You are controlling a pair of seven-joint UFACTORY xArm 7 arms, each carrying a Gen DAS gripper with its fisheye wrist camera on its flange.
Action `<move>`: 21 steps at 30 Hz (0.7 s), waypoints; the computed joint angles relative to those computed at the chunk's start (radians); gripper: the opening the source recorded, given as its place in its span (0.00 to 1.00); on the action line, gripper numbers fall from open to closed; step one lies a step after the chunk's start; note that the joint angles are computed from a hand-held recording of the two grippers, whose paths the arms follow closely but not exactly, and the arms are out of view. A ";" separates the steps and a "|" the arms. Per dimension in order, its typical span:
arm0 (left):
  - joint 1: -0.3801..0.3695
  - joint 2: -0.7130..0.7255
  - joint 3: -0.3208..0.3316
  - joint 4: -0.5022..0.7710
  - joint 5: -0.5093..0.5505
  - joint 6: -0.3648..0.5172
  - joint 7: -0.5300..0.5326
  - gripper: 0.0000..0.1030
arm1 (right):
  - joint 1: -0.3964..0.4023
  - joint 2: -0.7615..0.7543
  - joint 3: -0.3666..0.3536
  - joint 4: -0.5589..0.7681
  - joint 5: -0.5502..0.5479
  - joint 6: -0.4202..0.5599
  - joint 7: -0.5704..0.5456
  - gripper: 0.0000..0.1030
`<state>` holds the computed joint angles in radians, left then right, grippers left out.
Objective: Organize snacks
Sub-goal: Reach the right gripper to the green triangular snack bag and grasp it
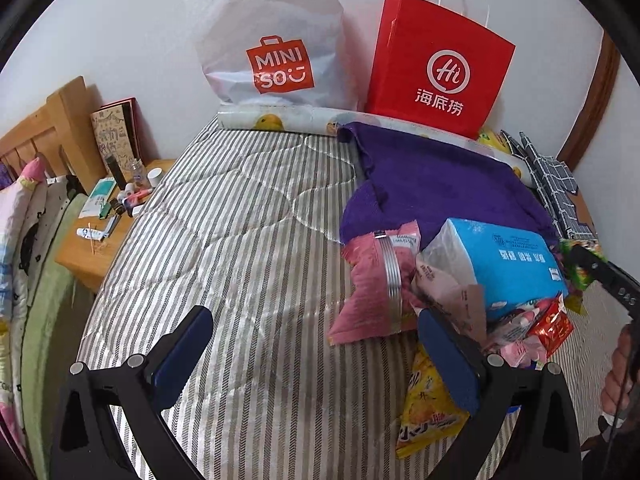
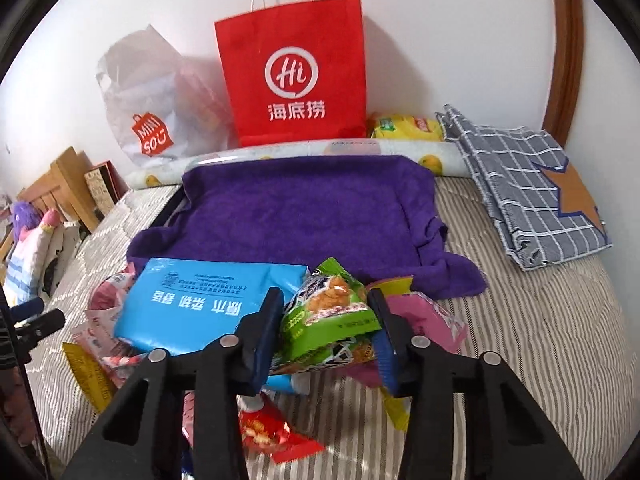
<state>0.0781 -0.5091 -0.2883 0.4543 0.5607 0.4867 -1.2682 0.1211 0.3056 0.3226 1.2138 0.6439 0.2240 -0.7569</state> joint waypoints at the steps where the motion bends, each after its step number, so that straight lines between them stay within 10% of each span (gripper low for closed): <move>1: -0.007 -0.004 0.002 -0.003 -0.006 0.001 0.003 1.00 | -0.018 -0.015 0.018 -0.013 0.029 -0.001 -0.024 0.41; 21: -0.089 0.131 -0.043 0.019 -0.059 -0.125 -0.015 0.92 | 0.053 -0.296 -0.105 -0.308 0.526 0.008 -0.522 0.40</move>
<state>-0.0105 -0.3781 -0.3310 0.4731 0.5014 0.3617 -1.2833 0.1742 0.0101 0.2180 0.9055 1.1695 0.2315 -1.2791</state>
